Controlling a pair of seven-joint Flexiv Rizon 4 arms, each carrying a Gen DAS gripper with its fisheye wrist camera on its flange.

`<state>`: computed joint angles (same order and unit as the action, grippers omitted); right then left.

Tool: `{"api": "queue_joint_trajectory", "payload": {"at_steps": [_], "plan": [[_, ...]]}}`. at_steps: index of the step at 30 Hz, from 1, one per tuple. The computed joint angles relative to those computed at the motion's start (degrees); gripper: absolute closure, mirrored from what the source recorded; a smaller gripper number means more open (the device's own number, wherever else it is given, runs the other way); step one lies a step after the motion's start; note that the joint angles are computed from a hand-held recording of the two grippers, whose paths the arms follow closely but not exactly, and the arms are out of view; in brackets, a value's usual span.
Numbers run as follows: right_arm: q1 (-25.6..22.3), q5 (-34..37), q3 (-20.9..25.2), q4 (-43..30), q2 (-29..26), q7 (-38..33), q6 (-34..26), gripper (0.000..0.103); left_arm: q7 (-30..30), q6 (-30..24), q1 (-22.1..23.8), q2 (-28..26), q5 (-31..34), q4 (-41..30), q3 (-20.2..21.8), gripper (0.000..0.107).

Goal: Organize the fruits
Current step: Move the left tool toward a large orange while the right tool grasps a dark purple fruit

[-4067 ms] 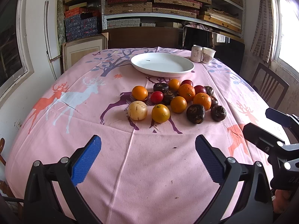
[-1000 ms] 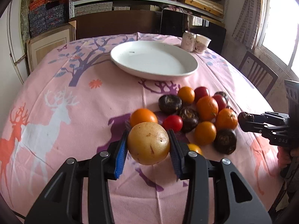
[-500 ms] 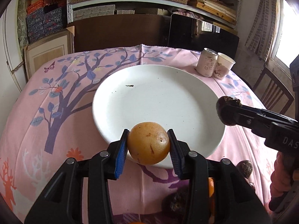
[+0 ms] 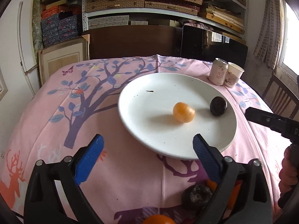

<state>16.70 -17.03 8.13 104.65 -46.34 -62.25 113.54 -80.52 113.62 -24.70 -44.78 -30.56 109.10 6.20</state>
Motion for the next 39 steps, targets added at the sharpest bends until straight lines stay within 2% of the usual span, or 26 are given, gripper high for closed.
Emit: {"api": "queue_joint_trajectory", "payload": {"at_steps": [3, 5, 8, 11, 13, 18, 22, 24, 25, 26, 27, 28, 29, 30, 32, 34, 35, 37, 39], "plan": [[4.0, 6.4, -4.3, 6.1, 2.0, -2.4, 7.5, 0.022, -2.3, 4.6, 1.5, 1.8, 2.0, 5.0, -2.1, 0.009], [5.0, 9.5, -5.2, 9.2, 2.6, -3.5, 10.0, 0.018, -2.1, 7.0, -0.4, 2.3, 0.3, 8.1, -1.0, 0.009], [3.0, 10.1, -3.5, 11.8, 2.9, -3.0, 11.4, 0.015, -1.1, 9.0, -3.2, 2.8, -3.8, 12.2, -0.2, 0.009], [-0.6, 8.0, -0.8, 13.2, 2.6, -0.8, 13.4, 0.013, -1.9, 11.6, -2.6, 3.7, -4.1, 15.7, -2.1, 0.009], [-0.3, 8.5, -1.3, 13.5, 2.6, -0.3, 14.0, 0.013, -1.8, 12.7, -3.0, 3.9, -5.3, 16.9, -2.6, 0.008], [-0.3, 8.0, -1.5, 13.6, 2.6, 0.7, 13.4, 0.012, -3.9, 11.6, 0.8, 4.7, -2.6, 18.1, -5.5, 0.009], [-0.4, 7.8, -1.7, 13.6, 2.6, 1.4, 12.7, 0.008, -1.9, 5.7, -0.6, 4.6, -4.1, 16.5, -4.2, 0.009], [-1.0, 6.9, -1.1, 13.5, 2.5, 2.0, 12.3, 0.008, -1.5, 1.9, -3.4, 4.1, -4.6, 15.1, -1.1, 0.009], [-1.2, 6.6, -1.0, 13.5, 2.5, 2.3, 12.0, 0.008, 0.3, 0.6, -4.6, 3.8, -7.2, 14.6, -0.5, 0.008], [-1.3, 6.4, -0.9, 13.4, 2.6, 2.6, 11.7, 0.008, 1.0, -0.3, -4.3, 3.8, -7.9, 14.3, -0.9, 0.008], [-1.4, 6.3, -1.0, 13.3, 2.6, 2.8, 11.5, 0.008, -0.9, -1.1, -2.3, 4.1, -4.9, 14.6, -1.8, 0.008], [-1.3, 6.3, -1.1, 13.3, 2.6, 2.9, 11.5, 0.008, -1.4, -0.4, 0.7, 4.4, -3.5, 15.2, -4.5, 0.008], [-1.1, 6.4, -1.2, 13.3, 2.6, 2.9, 11.4, 0.008, -4.7, 0.1, 3.0, 4.8, 0.4, 15.7, -5.3, 0.008], [-1.0, 6.6, -1.4, 13.3, 2.6, 2.9, 11.5, 0.008, -6.1, 1.2, 3.7, 4.9, 0.8, 16.3, -5.6, 0.008], [-0.9, 6.7, -1.4, 13.3, 2.6, 3.0, 11.5, 0.008, -8.1, 2.4, 0.3, 4.8, -1.7, 16.7, -1.8, 0.008], [-1.2, 6.4, -1.3, 13.3, 2.6, 3.2, 11.7, 0.008, -8.1, 4.6, -3.7, 4.3, -7.5, 17.1, 1.4, 0.008], [-1.2, 6.4, -1.3, 13.4, 2.6, 3.2, 11.7, 0.008, -9.7, 6.2, -3.3, 4.4, -6.8, 17.6, 1.3, 0.008], [-1.2, 6.3, -1.3, 13.5, 2.6, 3.1, 11.9, 0.008, -11.3, 9.0, 0.8, 4.8, -2.7, 18.5, -1.8, 0.008], [-1.0, 6.2, -1.4, 13.5, 2.6, 3.0, 11.9, 0.008, -8.6, 7.4, 0.4, 4.6, -2.3, 17.5, -1.8, 0.008]]}}
